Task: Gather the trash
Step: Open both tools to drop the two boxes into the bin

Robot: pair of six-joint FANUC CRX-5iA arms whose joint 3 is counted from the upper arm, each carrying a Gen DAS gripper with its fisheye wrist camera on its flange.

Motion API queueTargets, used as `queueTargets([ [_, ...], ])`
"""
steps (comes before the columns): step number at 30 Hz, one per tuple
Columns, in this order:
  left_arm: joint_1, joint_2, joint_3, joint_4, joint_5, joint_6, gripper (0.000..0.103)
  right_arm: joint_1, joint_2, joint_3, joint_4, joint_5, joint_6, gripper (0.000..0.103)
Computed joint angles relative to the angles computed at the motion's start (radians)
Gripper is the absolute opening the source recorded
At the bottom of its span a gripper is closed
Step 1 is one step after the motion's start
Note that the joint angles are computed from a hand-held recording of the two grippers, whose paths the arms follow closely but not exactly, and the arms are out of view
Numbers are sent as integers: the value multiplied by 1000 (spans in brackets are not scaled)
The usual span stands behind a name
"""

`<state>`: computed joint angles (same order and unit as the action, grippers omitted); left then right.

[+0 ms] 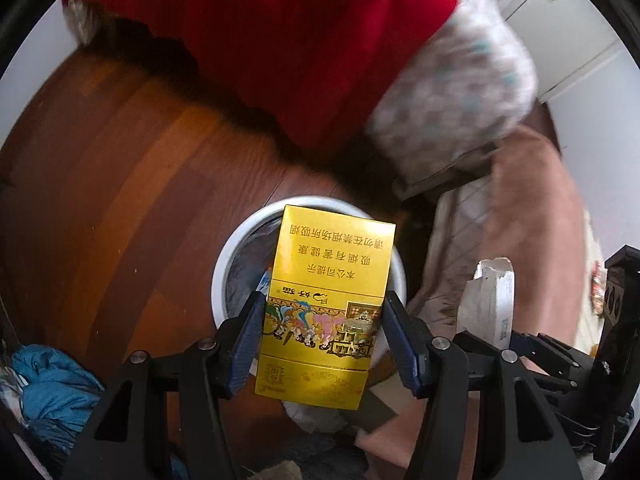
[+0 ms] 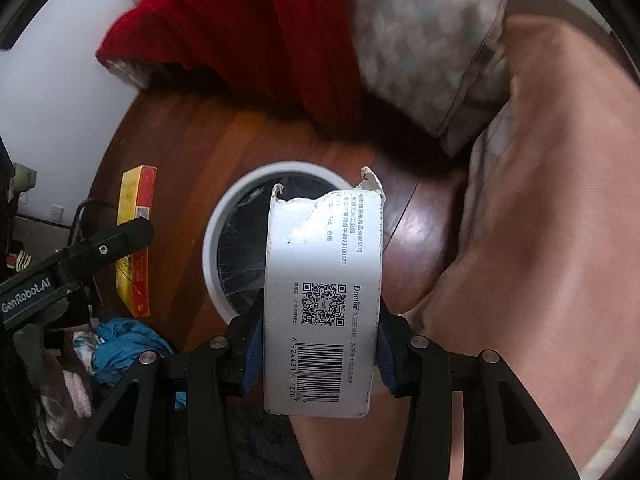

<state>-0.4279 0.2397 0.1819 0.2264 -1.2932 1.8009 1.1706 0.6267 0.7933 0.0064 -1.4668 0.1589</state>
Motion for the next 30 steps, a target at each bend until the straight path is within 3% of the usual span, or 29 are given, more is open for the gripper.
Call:
queueTargets([
  [2,10,35,0,5,-3,-1,58,-24,28,10,-46,12,30,49],
  [4,22,52,-1,-1,-6,9,78,-47,65,34,-87,23,61,49],
  [5,27,56,-7,0,-1,19,97,-57,80,43,-102,26,75,50],
  [6,33,58,-14,2,1,28,102,-64,92,51,-114,25,84,51],
  [7,42,48,-28,3,2,32,102,-70,106,60,-127,29,97,55],
  [9,48,37,-49,-5,14,46,102,-75,123,74,-133,24,108,85],
  [14,18,-27,-64,-134,28,134,102,-71,104,41,-117,35,120,103],
  [19,-18,-88,-75,-236,9,193,102,-43,87,54,-80,-22,102,103],
  [23,-55,-123,-78,-292,-26,216,102,-15,121,144,-38,-142,111,103],
  [30,-110,-153,-78,-335,-65,226,102,27,120,189,18,-230,100,103],
])
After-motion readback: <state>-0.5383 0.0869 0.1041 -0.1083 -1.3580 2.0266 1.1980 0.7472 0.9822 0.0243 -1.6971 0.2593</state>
